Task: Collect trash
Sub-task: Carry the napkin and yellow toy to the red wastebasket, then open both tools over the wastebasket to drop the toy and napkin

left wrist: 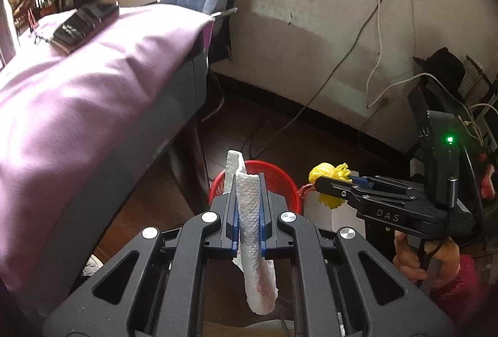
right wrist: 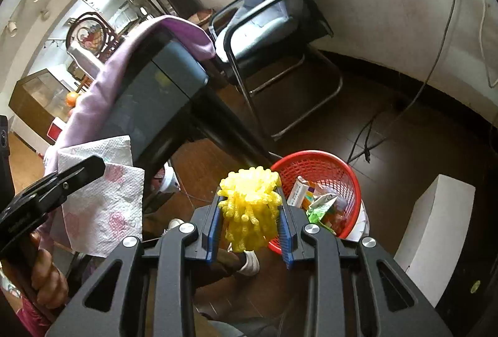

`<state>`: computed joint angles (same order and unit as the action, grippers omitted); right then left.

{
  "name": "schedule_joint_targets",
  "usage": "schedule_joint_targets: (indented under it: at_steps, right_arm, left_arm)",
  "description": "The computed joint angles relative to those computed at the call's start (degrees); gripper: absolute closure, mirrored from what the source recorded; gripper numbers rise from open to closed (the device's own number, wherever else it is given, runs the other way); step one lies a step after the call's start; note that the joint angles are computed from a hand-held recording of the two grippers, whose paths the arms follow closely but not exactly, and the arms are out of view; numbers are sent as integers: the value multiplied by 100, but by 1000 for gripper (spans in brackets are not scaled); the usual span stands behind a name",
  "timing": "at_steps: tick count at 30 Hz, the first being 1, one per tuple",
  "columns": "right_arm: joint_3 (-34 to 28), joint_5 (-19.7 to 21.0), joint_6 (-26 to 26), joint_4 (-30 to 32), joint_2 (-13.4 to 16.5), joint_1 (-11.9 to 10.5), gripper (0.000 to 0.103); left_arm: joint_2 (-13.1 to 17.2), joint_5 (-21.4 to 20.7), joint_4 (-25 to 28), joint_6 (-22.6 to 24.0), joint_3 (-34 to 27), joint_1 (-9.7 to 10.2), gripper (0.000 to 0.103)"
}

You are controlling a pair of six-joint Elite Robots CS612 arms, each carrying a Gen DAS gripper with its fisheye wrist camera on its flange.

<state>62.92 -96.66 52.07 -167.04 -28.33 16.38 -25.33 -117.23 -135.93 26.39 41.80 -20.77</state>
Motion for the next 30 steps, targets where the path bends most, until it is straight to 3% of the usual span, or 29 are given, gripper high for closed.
schedule_joint_targets:
  at_steps: [16, 19, 25, 30]
  right_arm:
    - [-1115, 833, 129, 1072, 813, -198, 70]
    - [-1347, 859, 256, 1398, 943, -220, 56]
    - [-1182, 485, 148, 1377, 798, -170, 55]
    - [-717, 250, 330, 1004, 533, -168, 55]
  left_arm:
    - [536, 171, 898, -50, -937, -9, 93]
    - [564, 206, 955, -38, -978, -19, 93]
    - [588, 192, 1012, -80, -1026, -26, 93]
    - [562, 196, 997, -18, -984, -34, 93]
